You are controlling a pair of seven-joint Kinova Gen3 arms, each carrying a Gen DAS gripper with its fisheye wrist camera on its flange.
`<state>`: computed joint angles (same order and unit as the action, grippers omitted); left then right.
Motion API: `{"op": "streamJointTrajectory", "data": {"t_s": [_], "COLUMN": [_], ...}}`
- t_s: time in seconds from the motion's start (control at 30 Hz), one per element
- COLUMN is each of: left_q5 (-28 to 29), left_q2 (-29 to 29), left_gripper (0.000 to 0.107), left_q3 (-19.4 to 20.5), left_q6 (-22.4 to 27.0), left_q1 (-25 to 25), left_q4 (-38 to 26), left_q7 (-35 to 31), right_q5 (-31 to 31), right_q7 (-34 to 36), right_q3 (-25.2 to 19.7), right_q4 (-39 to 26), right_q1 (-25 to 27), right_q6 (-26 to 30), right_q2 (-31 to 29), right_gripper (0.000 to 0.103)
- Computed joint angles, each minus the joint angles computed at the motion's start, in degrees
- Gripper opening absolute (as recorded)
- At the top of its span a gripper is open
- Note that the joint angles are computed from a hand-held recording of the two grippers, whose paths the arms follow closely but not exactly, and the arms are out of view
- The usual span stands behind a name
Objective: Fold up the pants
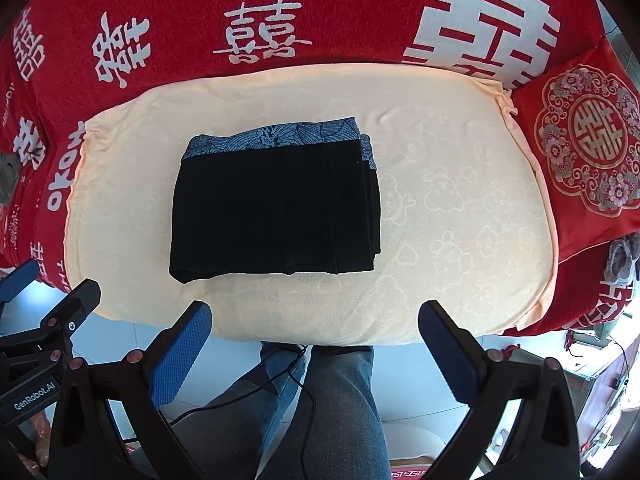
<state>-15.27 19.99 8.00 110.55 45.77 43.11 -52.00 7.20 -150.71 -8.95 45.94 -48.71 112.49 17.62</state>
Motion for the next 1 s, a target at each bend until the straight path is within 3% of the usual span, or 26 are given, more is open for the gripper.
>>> {"op": "streamJointTrajectory", "data": {"t_s": [1.0], "left_q5": [0.12], "left_q2": [0.76], "left_gripper": [0.102], "left_q3": [-0.18], "left_q6": [0.38], "left_q1": [0.42], "left_q4": [-0.53], "left_q7": [-2.43], "right_q5": [1.88], "right_q7": [-0.51], "right_q3": [0.33], "right_q4": [-0.88], "right_q1": [-1.5], "right_q6": [1.26], "right_q2": [0.54], "right_gripper": [0.103]}}
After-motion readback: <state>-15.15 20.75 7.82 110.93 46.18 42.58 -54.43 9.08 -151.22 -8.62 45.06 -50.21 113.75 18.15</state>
